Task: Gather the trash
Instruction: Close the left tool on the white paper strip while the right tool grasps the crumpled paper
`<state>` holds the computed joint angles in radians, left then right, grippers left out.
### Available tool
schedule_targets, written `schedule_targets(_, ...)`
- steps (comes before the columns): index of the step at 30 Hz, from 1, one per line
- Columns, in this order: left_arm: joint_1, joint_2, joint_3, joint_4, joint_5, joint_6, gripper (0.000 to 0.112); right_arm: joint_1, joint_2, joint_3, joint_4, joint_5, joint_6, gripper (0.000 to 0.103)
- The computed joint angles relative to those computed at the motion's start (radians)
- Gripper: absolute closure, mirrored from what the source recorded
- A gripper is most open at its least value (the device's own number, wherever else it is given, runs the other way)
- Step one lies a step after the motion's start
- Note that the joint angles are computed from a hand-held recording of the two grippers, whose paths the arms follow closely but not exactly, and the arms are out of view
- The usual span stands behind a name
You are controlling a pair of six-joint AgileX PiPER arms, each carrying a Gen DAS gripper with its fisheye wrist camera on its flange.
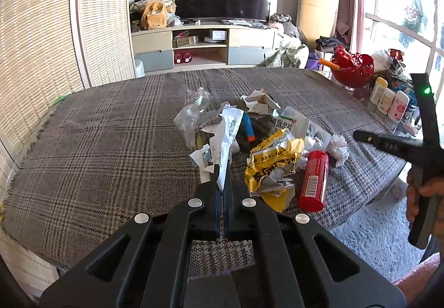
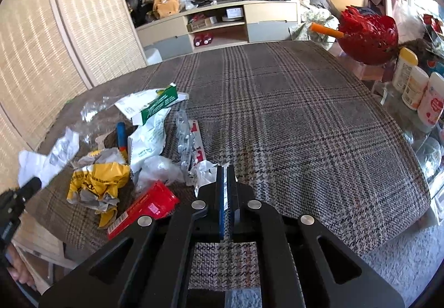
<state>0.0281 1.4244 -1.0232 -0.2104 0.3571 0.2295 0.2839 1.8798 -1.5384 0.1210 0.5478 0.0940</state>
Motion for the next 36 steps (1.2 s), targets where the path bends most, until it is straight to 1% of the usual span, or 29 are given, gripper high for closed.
schedule_targets(4,0.019,-0.018,0.001,-0.050,-0.017,0.049,0.112,-0.002,0.043,-0.043,-0.001,0.031,0.011,0.097)
schedule_targets(7,0.030,-0.022,-0.007,-0.096,-0.009,0.087,0.112,0.000,0.051,-0.056,0.005,0.035,0.016,0.097)
schedule_targets(10,0.039,-0.028,-0.010,-0.121,-0.002,0.114,0.112,0.007,0.039,-0.046,-0.018,0.020,0.032,0.097)
schedule_targets(14,0.028,-0.039,-0.003,-0.107,-0.014,0.101,0.112,0.004,0.016,-0.017,-0.040,0.003,0.051,0.097)
schedule_targets(15,0.026,-0.043,0.000,-0.107,-0.017,0.102,0.112,0.002,0.015,-0.014,-0.037,0.002,0.049,0.086)
schedule_targets(16,0.025,-0.046,0.002,-0.107,-0.019,0.102,0.112,0.004,0.012,-0.008,-0.049,-0.003,0.062,0.062)
schedule_targets(17,0.022,-0.049,0.005,-0.099,-0.022,0.095,0.112,0.008,0.005,0.004,-0.070,-0.019,0.078,0.051)
schedule_targets(18,0.018,-0.051,0.006,-0.090,-0.024,0.086,0.112,0.013,0.003,0.008,-0.090,-0.026,0.092,0.047)
schedule_targets(22,0.019,-0.053,0.008,-0.078,-0.032,0.072,0.112,0.021,0.026,-0.014,-0.077,-0.009,0.065,0.047)
schedule_targets(27,0.035,-0.060,0.017,-0.132,-0.049,0.125,0.112,0.023,0.084,-0.058,-0.057,0.032,0.042,0.047)
schedule_targets(29,0.040,-0.059,0.013,-0.148,-0.046,0.139,0.112,0.024,0.106,-0.076,-0.064,0.050,0.042,0.050)
schedule_targets(30,0.040,-0.059,0.012,-0.149,-0.045,0.140,0.112,0.024,0.117,-0.083,-0.062,0.057,0.036,0.054)
schedule_targets(31,0.039,-0.059,0.012,-0.149,-0.045,0.140,0.112,0.025,0.124,-0.087,-0.062,0.064,0.031,0.066)
schedule_targets(32,0.037,-0.059,0.012,-0.143,-0.044,0.134,0.112,0.027,0.120,-0.080,-0.073,0.055,0.040,0.067)
schedule_targets(34,0.035,-0.062,0.012,-0.136,-0.044,0.130,0.112,0.027,0.101,-0.065,-0.082,0.042,0.052,0.078)
schedule_targets(36,0.031,-0.074,0.016,-0.112,-0.043,0.106,0.112,0.030,0.061,-0.033,-0.108,0.009,0.075,0.079)
